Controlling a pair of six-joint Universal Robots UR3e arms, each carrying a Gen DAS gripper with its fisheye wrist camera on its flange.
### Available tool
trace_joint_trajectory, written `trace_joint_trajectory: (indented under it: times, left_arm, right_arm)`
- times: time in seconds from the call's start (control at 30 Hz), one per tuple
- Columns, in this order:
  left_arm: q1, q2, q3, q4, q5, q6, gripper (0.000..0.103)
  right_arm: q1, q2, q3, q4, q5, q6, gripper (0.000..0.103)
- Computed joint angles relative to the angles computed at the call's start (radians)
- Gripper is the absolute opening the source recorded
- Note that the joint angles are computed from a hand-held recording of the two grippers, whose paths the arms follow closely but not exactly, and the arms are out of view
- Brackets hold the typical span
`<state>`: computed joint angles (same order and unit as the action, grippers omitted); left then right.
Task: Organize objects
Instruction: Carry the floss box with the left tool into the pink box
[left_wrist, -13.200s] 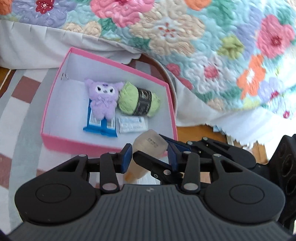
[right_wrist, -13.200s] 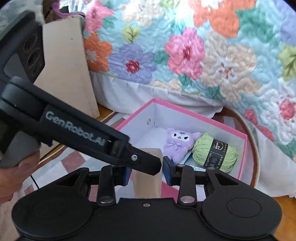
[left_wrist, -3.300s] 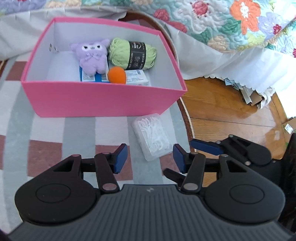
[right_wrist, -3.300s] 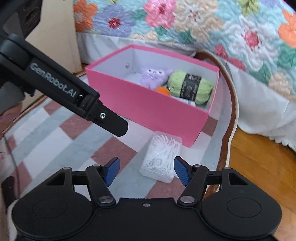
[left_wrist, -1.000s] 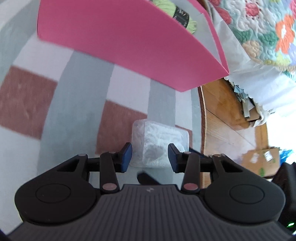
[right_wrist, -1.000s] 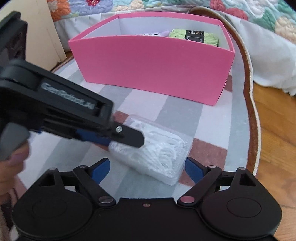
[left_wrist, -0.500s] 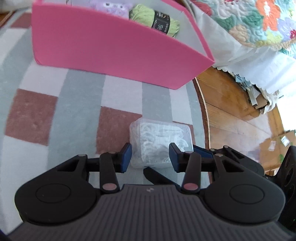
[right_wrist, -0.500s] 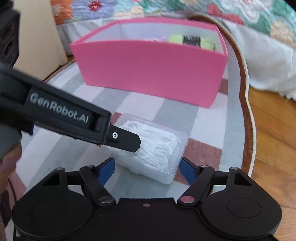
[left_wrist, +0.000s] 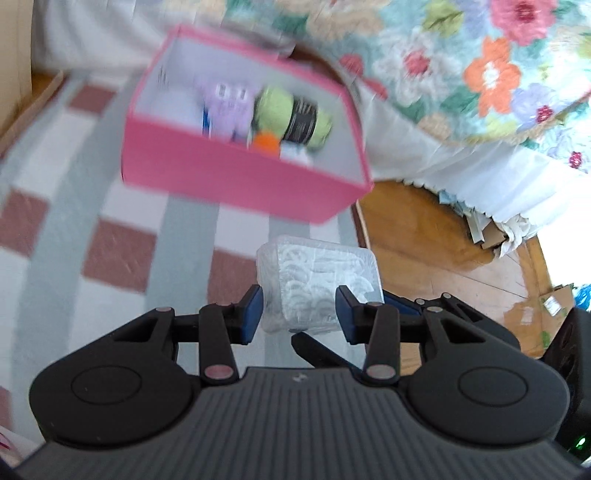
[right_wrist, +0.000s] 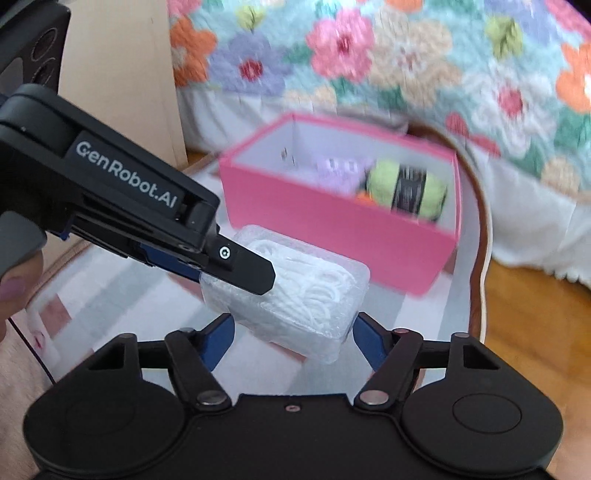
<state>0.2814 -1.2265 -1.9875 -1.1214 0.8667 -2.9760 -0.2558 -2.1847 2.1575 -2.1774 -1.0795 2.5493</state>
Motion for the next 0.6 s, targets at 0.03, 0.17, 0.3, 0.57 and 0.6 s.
trace_joint_trajectory:
  times: [0.03, 0.17, 0.3, 0.57, 0.6]
  left_arm:
    - [0.002, 0.011, 0.034, -0.020, 0.010, 0.013, 0.040]
    - [-0.008, 0.008, 0.139, -0.013, 0.045, -0.002, 0.040]
    - [-0.014, -0.067, 0.276, -0.011, 0.070, -0.034, 0.041]
    - [-0.064, -0.362, 0.600, 0.017, 0.152, -0.103, 0.043]
    - [-0.075, -0.406, 0.643, 0.016, 0.164, -0.114, 0.043]
  right_arm:
    - [0.002, 0.005, -0.016, -0.002, 0.010, 0.004, 0.072]
    - [0.028, 0.070, -0.105, -0.038, 0.029, 0.035, 0.070]
    - [0.081, 0.224, -0.244, -0.088, 0.018, 0.049, 0.067]
    - [0.166, 0.610, -0.656, -0.036, -0.005, 0.049, 0.061]
    - [0.173, 0.662, -0.707, -0.024, -0.007, 0.050, 0.061]
